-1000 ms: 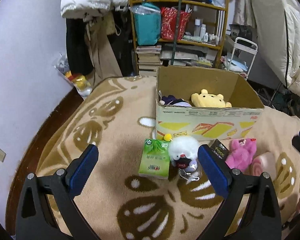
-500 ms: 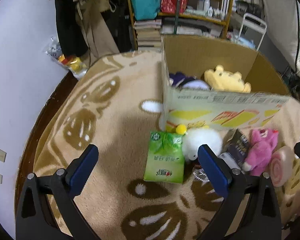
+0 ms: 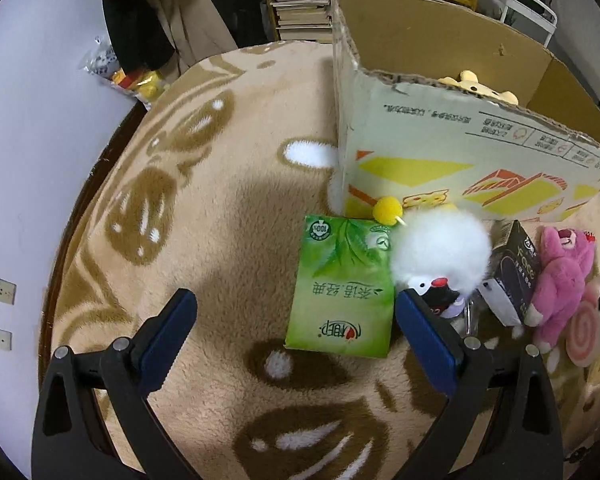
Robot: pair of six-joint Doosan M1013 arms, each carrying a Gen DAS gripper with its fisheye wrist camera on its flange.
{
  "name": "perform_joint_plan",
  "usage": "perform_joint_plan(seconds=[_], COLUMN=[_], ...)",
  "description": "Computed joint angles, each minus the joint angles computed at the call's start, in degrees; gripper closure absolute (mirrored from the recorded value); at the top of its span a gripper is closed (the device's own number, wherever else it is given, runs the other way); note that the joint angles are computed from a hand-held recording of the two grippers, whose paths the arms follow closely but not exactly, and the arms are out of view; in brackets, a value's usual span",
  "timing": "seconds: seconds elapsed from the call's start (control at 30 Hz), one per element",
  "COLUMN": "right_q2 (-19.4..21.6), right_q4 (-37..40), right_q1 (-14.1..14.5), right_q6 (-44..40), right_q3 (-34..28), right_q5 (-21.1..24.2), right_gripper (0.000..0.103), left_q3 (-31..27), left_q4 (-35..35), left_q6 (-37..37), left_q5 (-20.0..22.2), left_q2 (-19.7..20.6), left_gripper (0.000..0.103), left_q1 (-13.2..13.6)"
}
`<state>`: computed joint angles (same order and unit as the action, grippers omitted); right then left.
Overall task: Organize soft objects
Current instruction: 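Grasp the green tissue pack with the left tool while the right tool grasps the pink roll cushion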
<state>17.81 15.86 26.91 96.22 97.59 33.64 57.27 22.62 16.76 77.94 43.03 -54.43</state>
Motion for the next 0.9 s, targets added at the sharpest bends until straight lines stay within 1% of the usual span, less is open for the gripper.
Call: perform_joint_plan(seconds=[0.03,0.17,0.3,0.4,0.43,0.47,0.53,0.57,0.6,0.63,0.83,0.9], right_q2=[0.0,-0.1,0.0,-0.1,0.0,0.0,0.2,0.2,0.3,0.4,0.4,0.2], right_q4=[-0.7,-2.1,-3.4,-3.5,-3.5,-3.8,-4.4,-4.5,-4.6,-4.7,-5.6,-7.0], right_q1=[0.1,0.2,0.4,0.4,0.4,0.4,0.3,0.2,0.2,0.2,0.4,0.7], right_q6=[0.5,1.7,2.6,2.6,2.6,2.9,3.4,3.6,3.7,3.7,3.8,4.6], right_q3=[-0.1,-0.1,-0.3,-0.3,-0.3,-0.4,-0.5,-0.6,-0.6,-0.6,-0.4,-0.3], right_q5=[0.4,0.9,1.7,1.8,1.8,2.0,2.3,2.4,2.4,2.2,0.7,0.2], right_gripper=[0.031,0.031,0.031,0.032,0.035,0.040,0.045,0.048,0.049,0.050,0.060,0.063], left_q3=[0.1,0.3,-0.8,-1.1,-1.2,-1.3,-1.0,-0.8,-0.4,0.0,1.1,1.4], left_q4=[-0.1,-0.2,0.2,0.2,-0.3,-0.7,-1.3,-1.7,-2.7,-3.6,-3.4,-2.7], left_q6=[-0.1,0.7,2.3,3.5,3.9,4.3,4.8,5.0,5.2,5.4,3.7,2.8], left_q5=[-0.2,-1.5,-0.3,-0.2,-0.1,-0.2,-1.1,-1.5,-2.5,-3.2,-5.2,-5.0], left_q2=[0.0,0.0,0.8,1.1,1.2,1.3,1.2,1.1,1.0,0.8,0.0,-0.2], left_gripper=[0.005,0.005,0.006,0.017,0.019,0.020,0.028,0.035,0.044,0.051,0.051,0.051], left_q1=[0.0,-0.1,-0.3,-0.4,-0.3,-0.3,-0.2,-0.1,0.1,0.3,0.1,-0.2])
